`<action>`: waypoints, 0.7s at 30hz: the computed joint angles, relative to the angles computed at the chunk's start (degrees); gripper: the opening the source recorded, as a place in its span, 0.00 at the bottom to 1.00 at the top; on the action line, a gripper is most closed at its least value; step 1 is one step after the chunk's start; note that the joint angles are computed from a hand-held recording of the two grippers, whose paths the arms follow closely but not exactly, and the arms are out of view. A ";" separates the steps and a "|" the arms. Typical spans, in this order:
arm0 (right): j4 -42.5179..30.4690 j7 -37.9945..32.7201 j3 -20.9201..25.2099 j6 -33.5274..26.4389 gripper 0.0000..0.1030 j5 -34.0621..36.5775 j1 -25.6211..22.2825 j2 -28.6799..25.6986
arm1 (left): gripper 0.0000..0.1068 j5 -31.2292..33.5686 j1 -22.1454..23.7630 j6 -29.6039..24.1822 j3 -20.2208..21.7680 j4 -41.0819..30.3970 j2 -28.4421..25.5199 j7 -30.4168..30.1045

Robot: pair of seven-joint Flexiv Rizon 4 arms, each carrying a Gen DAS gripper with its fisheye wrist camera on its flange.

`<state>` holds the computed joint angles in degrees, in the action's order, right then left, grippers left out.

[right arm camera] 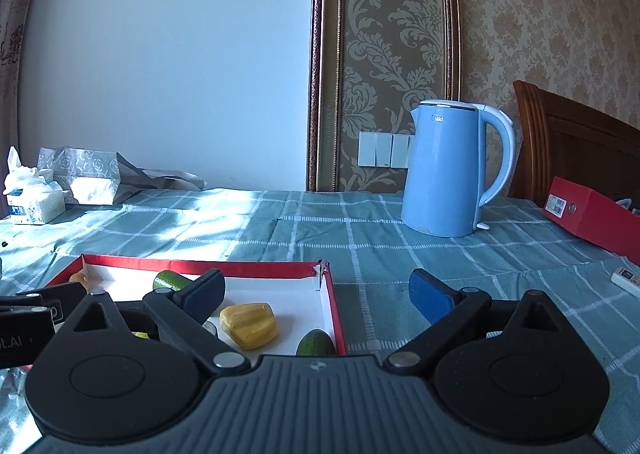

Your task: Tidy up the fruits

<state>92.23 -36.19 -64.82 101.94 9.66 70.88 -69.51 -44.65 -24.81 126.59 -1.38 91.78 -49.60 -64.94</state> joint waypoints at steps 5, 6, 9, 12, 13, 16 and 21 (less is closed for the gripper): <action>0.78 -0.33 0.29 0.54 0.96 0.35 -0.03 0.35 | 0.96 -0.05 -0.31 -0.78 0.25 -0.31 -0.17 0.49; 0.92 -0.50 0.42 0.86 0.96 0.47 -0.09 0.43 | 0.96 0.22 -0.16 -0.77 0.11 -0.25 -0.17 0.24; 1.13 -0.38 0.17 0.41 0.97 1.07 0.14 0.21 | 0.96 0.19 -0.23 -0.99 0.22 -0.30 -0.26 -0.02; 1.58 -0.47 0.02 0.58 0.97 1.25 0.25 0.08 | 0.96 0.42 -0.38 -1.26 0.51 -0.29 -0.27 0.20; 1.77 -0.34 -0.25 0.46 0.97 1.42 0.38 -0.03 | 0.96 0.16 -0.64 -1.27 0.74 -0.45 -0.40 0.40; 2.82 -0.64 -1.04 1.03 0.97 1.91 0.55 -0.32 | 0.94 0.49 -0.49 1.15 0.49 -0.79 -1.11 -0.67; 3.85 0.58 -2.94 0.22 0.97 2.66 1.09 -1.77 | 0.95 -0.54 -0.39 -2.15 0.37 -0.75 -0.50 1.26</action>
